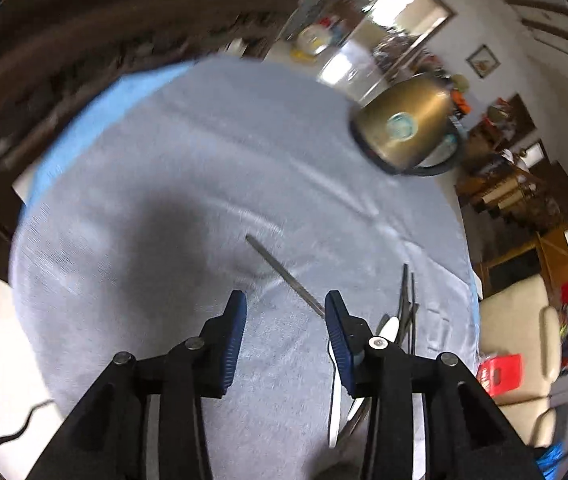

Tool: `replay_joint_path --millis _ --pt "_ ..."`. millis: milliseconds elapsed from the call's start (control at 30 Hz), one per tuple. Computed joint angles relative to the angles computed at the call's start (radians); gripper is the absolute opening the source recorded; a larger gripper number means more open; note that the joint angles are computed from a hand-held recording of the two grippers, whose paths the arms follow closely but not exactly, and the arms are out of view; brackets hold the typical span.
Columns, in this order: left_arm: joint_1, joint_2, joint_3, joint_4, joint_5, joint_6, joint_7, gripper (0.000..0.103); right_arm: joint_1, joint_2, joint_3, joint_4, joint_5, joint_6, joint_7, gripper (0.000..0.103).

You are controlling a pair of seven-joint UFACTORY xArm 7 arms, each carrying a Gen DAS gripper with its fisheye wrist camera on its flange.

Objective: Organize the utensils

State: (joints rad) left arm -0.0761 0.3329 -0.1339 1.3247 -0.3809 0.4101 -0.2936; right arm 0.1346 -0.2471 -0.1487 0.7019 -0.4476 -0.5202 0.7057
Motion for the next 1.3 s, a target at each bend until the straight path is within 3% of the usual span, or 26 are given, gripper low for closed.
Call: replay_joint_path --millis 67,133,367,467,533,667,767,867,1000,1300 --pt "-0.007 0.071 0.009 0.079 0.01 0.06 -0.045 0.054 -0.007 0.016 0.012 -0.003 0.008 -0.003 -0.02 0.006" --pt "-0.021 0.136 0.016 0.153 0.024 0.092 -0.1 0.054 0.0 0.034 -0.005 -0.005 -0.028 -0.009 0.004 0.006" --pt "-0.063 0.33 0.052 0.447 0.142 0.302 -0.265 0.054 -0.026 0.101 -0.063 0.016 -0.252 -0.054 0.208 0.006" --pt "-0.071 0.434 0.059 0.615 0.183 0.448 -0.313 0.051 -0.059 0.125 -0.062 0.028 -0.319 -0.084 0.284 0.006" --pt "-0.074 0.476 0.059 0.677 0.198 0.492 -0.327 0.044 -0.085 0.14 -0.055 0.032 -0.349 -0.108 0.322 0.006" --pt "-0.105 0.559 0.084 0.834 0.266 0.587 -0.366 0.039 -0.14 0.161 -0.033 0.042 -0.402 -0.148 0.381 0.006" --pt "-0.14 0.611 0.113 0.927 0.336 0.641 -0.371 0.019 -0.181 0.18 -0.009 0.056 -0.428 -0.168 0.415 0.007" --pt "-0.147 0.618 0.106 0.927 0.356 0.611 -0.349 0.013 -0.22 0.198 0.013 0.069 -0.453 -0.182 0.451 0.007" --pt "-0.141 0.558 0.088 0.804 0.335 0.488 -0.341 0.006 -0.25 0.202 0.037 0.075 -0.478 -0.182 0.479 0.007" --pt "-0.182 0.144 0.08 0.253 0.4 0.061 -0.266 0.005 -0.223 0.133 0.067 0.017 -0.391 -0.15 0.378 0.007"
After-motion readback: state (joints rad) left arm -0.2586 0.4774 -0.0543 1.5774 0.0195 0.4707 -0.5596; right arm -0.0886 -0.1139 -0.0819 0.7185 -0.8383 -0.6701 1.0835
